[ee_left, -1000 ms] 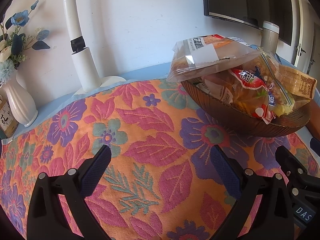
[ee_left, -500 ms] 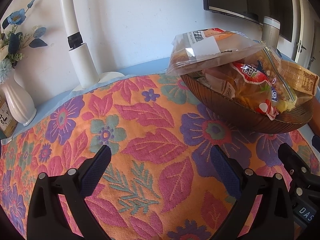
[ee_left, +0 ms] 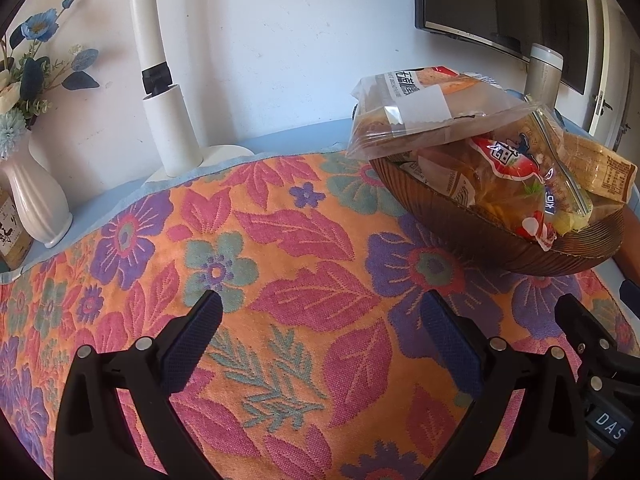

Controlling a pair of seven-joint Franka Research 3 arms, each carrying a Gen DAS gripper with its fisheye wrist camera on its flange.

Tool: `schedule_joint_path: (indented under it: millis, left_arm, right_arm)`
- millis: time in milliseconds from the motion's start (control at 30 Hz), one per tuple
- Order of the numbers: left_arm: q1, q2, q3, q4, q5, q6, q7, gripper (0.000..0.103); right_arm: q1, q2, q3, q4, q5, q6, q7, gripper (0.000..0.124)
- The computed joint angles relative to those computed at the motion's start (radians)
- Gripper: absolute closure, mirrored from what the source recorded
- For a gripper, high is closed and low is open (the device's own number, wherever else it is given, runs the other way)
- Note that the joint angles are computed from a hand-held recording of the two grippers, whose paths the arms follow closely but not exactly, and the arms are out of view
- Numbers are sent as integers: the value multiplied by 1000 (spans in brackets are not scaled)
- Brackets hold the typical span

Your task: Organize snacks

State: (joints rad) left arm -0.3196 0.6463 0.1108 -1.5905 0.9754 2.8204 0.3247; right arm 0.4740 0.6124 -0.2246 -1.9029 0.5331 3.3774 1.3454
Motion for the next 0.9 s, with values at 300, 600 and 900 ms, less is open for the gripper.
schedule_joint_path:
  millis: [300,600,900]
  left_arm:
    - [-103,-53,146,-39,292,45,-352,5]
    - [5,-436,117,-434,236,-25,-270,5]
    - [193,-583,76,-811,160,-16,-288,5]
  right_arm:
    - [-124,-22,140,-35,-62,89,-15,24]
    - [-403,-152,474,-172,-469,25,109,24]
    - [-178,-94,337,-100,-418,-165,5,24]
